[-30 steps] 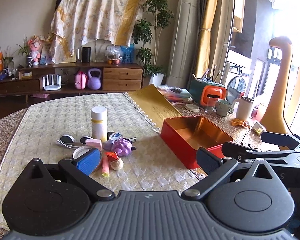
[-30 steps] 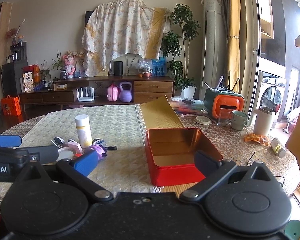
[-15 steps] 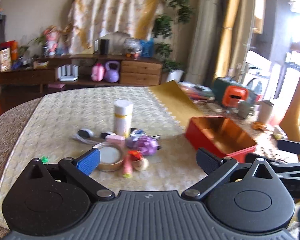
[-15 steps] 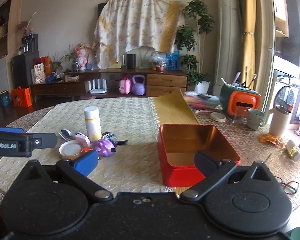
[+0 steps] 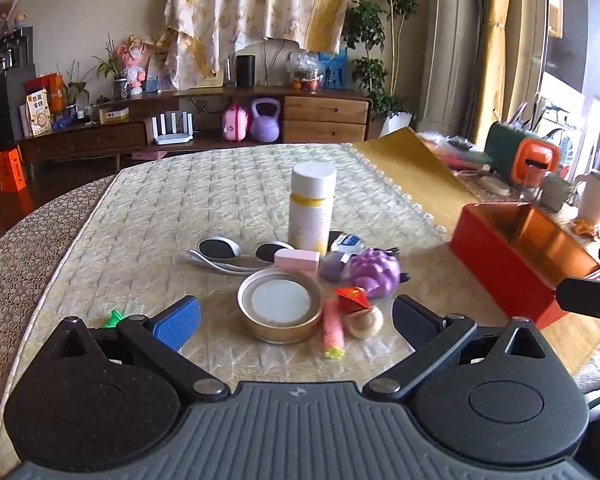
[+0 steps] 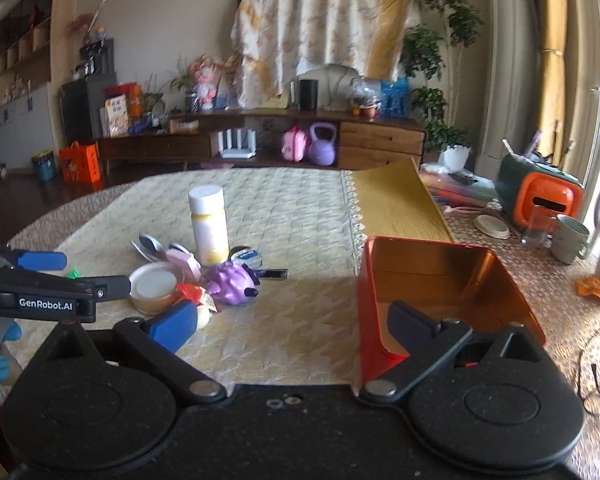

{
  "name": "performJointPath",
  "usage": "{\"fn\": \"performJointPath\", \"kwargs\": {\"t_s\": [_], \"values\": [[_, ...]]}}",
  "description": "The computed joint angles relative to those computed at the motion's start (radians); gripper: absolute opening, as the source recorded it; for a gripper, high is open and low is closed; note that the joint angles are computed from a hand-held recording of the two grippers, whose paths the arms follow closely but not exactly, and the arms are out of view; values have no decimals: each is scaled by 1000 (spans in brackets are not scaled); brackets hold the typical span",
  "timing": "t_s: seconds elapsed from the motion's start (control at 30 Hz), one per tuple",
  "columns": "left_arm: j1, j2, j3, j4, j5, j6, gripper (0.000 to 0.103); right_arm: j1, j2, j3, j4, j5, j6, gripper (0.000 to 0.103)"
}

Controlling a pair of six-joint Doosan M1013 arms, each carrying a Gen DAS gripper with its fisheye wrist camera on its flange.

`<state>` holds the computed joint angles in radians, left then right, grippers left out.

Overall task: Organize rigid objects
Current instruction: 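Grasp the purple spiky ball with the right gripper while the left gripper grasps the round tin lid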

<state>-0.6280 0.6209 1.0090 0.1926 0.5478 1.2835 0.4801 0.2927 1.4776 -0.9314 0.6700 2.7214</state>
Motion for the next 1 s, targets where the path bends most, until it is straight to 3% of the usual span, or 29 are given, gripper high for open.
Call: {"fn": "performJointPath", "kwargs": {"t_s": [0.23,0.57,1.0], "values": [[0,58,-66,47,61,-21,103,-43,36,-41,180,-66,-179,96],[5,128,-154,89,97,-39,103,-72,125,-152,325,-46,-356,87],[6,177,-214,88,123,-16,103,-91,207,-256,412,-8,-420,80]]}}
